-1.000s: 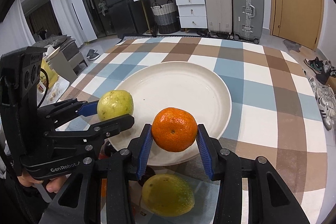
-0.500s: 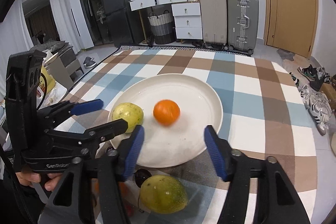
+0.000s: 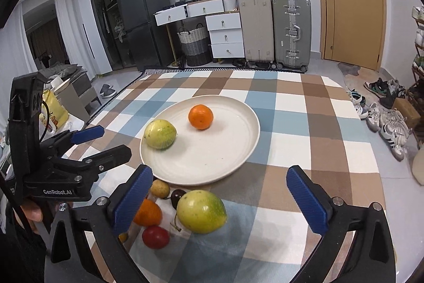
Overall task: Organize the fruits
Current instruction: 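Withdraw both open tools from the plate back toward the fruit cluster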
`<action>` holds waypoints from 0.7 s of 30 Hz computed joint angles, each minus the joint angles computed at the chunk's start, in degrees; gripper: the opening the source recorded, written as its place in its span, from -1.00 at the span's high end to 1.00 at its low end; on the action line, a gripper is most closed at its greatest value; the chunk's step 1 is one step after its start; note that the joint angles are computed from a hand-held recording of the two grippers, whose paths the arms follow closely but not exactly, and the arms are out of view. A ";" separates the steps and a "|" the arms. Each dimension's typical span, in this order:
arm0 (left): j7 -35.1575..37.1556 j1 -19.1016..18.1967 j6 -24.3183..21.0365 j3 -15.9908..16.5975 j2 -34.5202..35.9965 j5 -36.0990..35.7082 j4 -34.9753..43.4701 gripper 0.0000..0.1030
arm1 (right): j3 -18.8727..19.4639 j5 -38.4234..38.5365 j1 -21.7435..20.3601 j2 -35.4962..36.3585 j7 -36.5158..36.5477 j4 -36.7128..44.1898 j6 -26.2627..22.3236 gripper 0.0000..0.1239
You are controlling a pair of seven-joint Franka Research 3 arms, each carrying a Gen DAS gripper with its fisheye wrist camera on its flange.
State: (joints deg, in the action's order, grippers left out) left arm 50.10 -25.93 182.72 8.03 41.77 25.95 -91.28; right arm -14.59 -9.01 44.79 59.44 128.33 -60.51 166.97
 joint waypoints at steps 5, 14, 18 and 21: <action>-1.91 -4.48 2.28 4.82 -2.43 0.20 -4.50 -0.99 | -1.77 -0.33 1.93 -2.40 1.47 -4.88 1.83 -0.66; -1.37 -9.45 4.56 9.25 -4.97 -2.08 -10.14 -0.99 | -3.94 -0.72 4.54 -4.53 2.33 -9.42 3.63 -0.66; -0.06 -10.84 5.10 10.11 -6.06 -3.40 -12.47 -0.99 | -4.28 -0.89 5.20 -5.14 2.10 -10.56 3.54 -0.66; 1.36 -10.21 5.01 9.01 -6.53 -4.21 -13.33 -0.99 | -4.68 -1.17 5.82 -5.67 2.19 -11.68 3.51 -0.66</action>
